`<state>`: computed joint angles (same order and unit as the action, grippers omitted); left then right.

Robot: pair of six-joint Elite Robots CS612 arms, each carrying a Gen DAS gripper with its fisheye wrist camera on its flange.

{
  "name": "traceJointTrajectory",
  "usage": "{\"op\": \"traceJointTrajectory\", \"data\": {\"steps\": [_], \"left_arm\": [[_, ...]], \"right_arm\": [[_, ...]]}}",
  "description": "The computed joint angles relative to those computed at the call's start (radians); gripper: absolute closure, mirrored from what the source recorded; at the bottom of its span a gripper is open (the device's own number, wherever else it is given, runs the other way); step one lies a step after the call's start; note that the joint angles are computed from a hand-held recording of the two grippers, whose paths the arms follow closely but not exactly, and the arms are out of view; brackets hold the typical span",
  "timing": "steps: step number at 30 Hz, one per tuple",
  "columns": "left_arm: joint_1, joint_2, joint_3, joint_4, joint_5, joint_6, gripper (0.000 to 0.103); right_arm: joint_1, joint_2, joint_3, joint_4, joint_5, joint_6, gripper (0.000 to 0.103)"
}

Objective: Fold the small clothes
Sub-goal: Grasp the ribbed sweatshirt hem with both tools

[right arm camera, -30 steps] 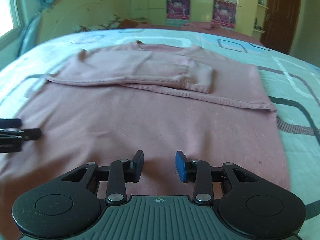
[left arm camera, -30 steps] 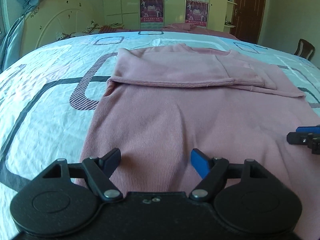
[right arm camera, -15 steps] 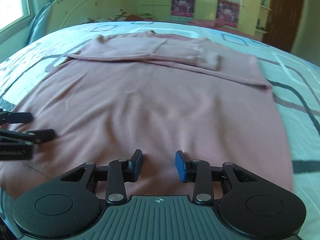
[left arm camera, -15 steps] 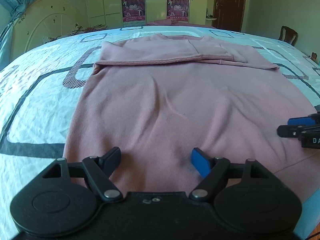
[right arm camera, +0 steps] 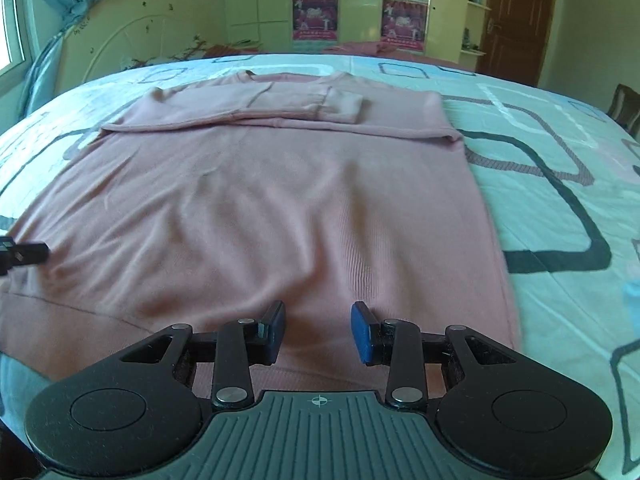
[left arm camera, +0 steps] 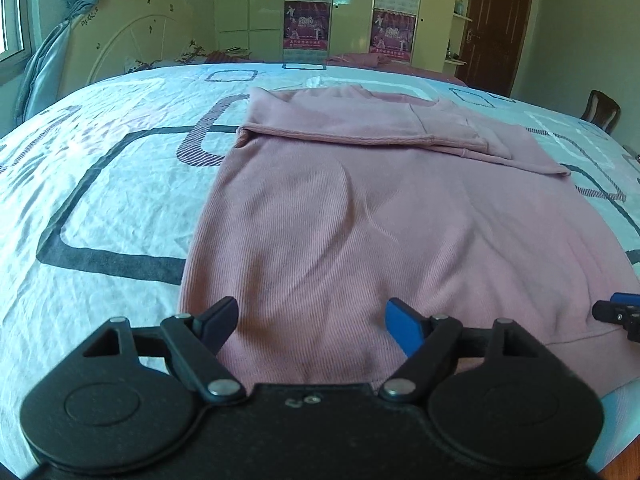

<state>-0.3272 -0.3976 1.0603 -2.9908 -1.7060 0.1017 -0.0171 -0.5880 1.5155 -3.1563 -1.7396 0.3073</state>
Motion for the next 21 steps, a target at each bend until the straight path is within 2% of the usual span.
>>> {"op": "traceJointTrajectory", "data": {"steps": [8,12,14,15,16,21], "left_arm": [[0.018,-0.016,0.032,-0.042,0.01,-0.022,0.021],[0.036,-0.019,0.032,-0.02,0.015,-0.042,0.02],[0.043,-0.019,0.032,-0.004,0.011,-0.066,0.02],[0.049,-0.018,0.031,0.008,-0.008,-0.079,0.02],[0.054,-0.019,0.03,0.023,-0.025,-0.087,0.02],[0.061,-0.022,0.049,0.024,-0.066,-0.095,0.026]], "right_arm": [[0.003,-0.025,0.05,-0.034,-0.046,0.033,0.068],[0.0,-0.041,0.082,-0.046,-0.083,0.07,0.067],[-0.004,-0.05,0.101,-0.049,-0.099,0.095,0.052],[-0.006,-0.055,0.109,-0.048,-0.118,0.111,0.032],[-0.006,-0.057,0.117,-0.052,-0.134,0.123,0.028],[-0.019,-0.075,0.151,-0.048,-0.114,0.157,0.028]]}}
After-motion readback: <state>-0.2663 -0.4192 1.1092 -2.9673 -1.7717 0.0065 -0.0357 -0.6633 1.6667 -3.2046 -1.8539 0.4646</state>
